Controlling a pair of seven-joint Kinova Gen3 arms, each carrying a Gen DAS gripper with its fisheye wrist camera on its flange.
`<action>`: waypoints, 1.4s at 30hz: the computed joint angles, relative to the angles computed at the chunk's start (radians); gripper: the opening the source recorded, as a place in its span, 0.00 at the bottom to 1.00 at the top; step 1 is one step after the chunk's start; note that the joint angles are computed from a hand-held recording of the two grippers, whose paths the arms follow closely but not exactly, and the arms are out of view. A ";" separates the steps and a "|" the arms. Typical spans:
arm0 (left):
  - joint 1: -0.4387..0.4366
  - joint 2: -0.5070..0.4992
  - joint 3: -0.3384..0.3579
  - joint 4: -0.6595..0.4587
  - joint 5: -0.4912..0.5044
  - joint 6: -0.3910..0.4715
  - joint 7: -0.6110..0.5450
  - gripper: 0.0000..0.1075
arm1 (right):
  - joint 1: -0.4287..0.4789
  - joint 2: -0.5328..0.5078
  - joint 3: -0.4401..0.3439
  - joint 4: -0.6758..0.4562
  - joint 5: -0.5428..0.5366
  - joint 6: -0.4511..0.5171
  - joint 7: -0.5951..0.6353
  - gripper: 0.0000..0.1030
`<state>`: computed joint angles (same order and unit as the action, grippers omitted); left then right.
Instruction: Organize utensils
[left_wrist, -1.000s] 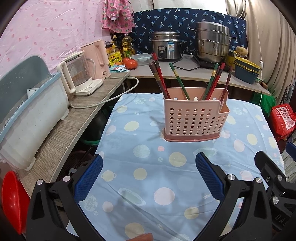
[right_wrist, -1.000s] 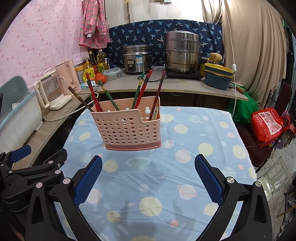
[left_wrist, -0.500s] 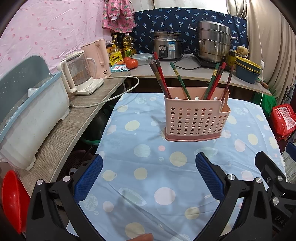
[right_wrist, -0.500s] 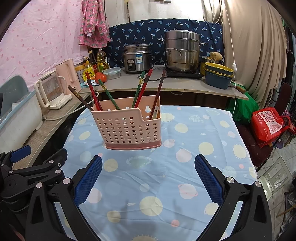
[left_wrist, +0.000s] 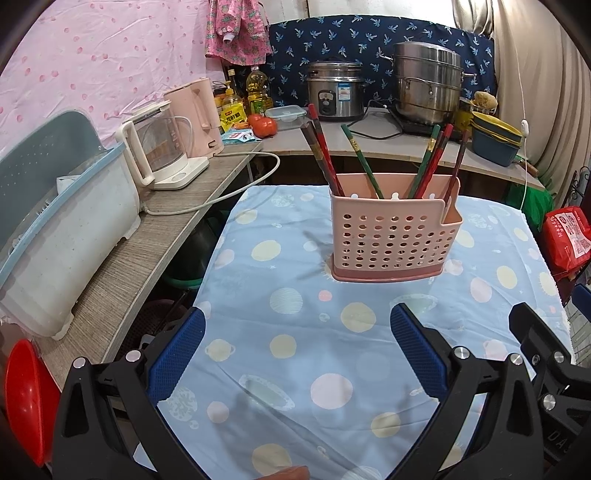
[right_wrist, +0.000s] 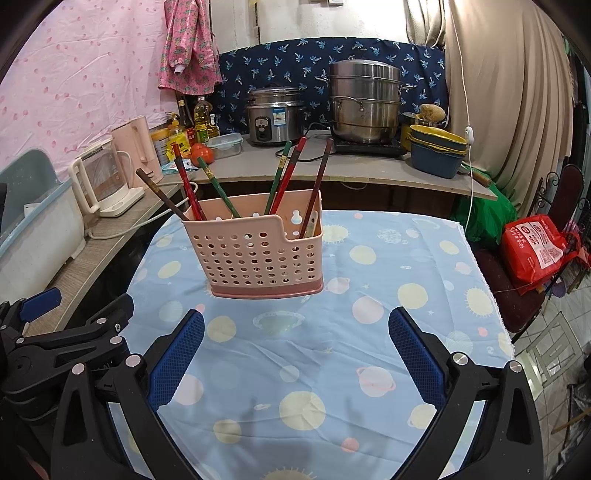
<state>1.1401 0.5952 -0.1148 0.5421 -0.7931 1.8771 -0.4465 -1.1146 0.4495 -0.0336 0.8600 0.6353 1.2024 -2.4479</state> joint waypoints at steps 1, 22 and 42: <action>-0.001 -0.001 0.000 0.002 0.000 0.000 0.000 0.89 | 0.000 -0.001 0.000 0.004 -0.001 -0.002 -0.001 0.94; -0.007 0.007 -0.007 -0.021 -0.002 0.011 -0.012 0.89 | -0.003 0.024 0.010 -0.058 -0.019 0.026 0.039 0.94; -0.009 0.012 -0.014 -0.026 0.003 0.012 -0.018 0.89 | -0.007 0.027 0.019 -0.065 -0.026 0.029 0.043 0.94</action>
